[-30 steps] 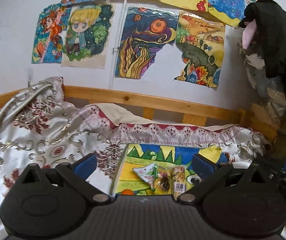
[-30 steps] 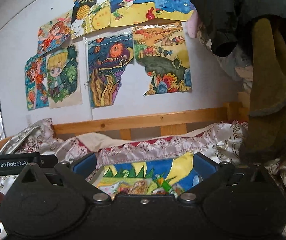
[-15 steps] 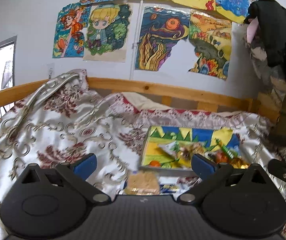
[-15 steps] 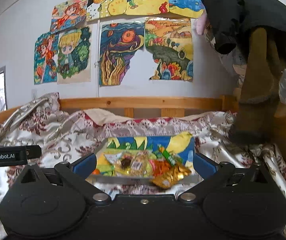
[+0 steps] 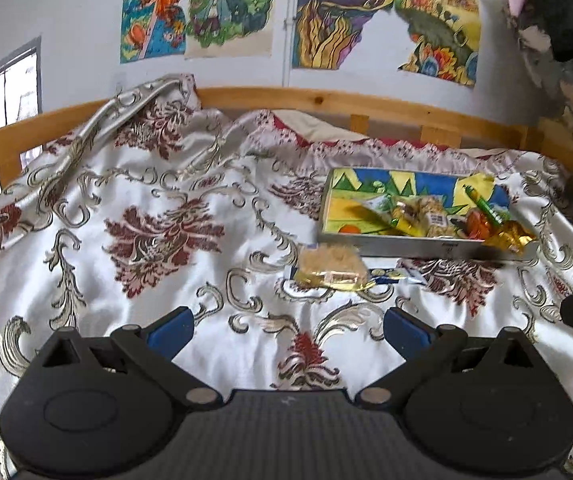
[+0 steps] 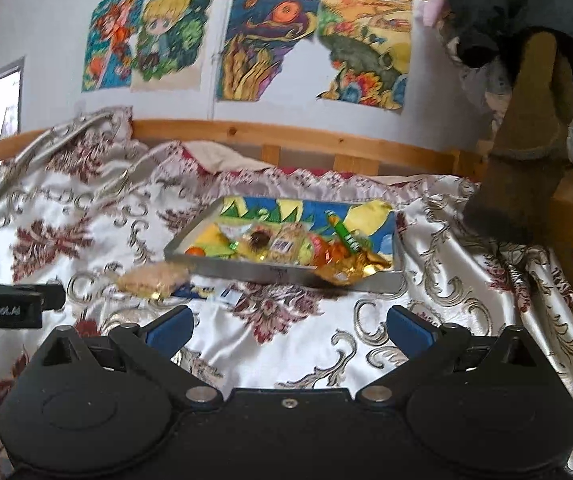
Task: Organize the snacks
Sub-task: 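Move the left tool to the rice cracker packet while the right tool approaches the blue milk powder stick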
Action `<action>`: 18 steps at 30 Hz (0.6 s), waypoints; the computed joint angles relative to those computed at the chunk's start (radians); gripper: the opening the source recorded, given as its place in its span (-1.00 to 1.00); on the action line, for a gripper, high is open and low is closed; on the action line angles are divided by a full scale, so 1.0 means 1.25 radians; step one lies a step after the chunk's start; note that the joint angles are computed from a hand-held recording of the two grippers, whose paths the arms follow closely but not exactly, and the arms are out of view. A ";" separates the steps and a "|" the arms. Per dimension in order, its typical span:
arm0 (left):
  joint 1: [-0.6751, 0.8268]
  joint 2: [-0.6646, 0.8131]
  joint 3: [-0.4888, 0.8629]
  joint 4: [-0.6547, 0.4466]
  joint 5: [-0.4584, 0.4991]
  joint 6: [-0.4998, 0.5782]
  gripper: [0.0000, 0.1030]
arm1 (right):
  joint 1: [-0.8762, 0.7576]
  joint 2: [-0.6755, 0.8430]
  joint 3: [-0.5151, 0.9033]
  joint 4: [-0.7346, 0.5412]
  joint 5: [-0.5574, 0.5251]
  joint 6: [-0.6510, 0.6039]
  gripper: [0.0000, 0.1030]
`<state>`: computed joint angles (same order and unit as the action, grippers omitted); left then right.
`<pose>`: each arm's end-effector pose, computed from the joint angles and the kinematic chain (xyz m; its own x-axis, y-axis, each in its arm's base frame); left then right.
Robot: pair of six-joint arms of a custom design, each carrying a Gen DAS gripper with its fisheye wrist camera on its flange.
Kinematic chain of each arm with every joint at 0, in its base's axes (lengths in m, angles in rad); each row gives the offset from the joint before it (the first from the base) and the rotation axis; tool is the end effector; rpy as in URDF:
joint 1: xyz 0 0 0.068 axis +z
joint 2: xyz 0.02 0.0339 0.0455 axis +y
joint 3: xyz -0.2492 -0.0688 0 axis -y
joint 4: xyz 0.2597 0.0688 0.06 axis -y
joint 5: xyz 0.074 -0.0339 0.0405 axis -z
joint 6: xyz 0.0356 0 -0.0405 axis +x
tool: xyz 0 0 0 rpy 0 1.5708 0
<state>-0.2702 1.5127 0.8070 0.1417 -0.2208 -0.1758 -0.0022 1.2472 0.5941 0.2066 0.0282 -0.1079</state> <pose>0.3240 -0.0816 0.1814 -0.5216 -0.0326 -0.8526 -0.0093 0.9994 -0.0325 0.2823 -0.0016 0.1923 -0.4323 -0.1067 -0.8954 -0.0190 0.9938 -0.1092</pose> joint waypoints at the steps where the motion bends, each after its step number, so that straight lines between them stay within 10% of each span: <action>1: 0.001 0.001 -0.001 0.002 0.000 0.002 0.99 | 0.005 0.006 0.000 0.001 0.002 -0.002 0.99; 18: -0.002 0.017 0.002 0.013 -0.004 0.022 0.99 | 0.007 0.054 0.022 -0.015 -0.007 0.019 0.99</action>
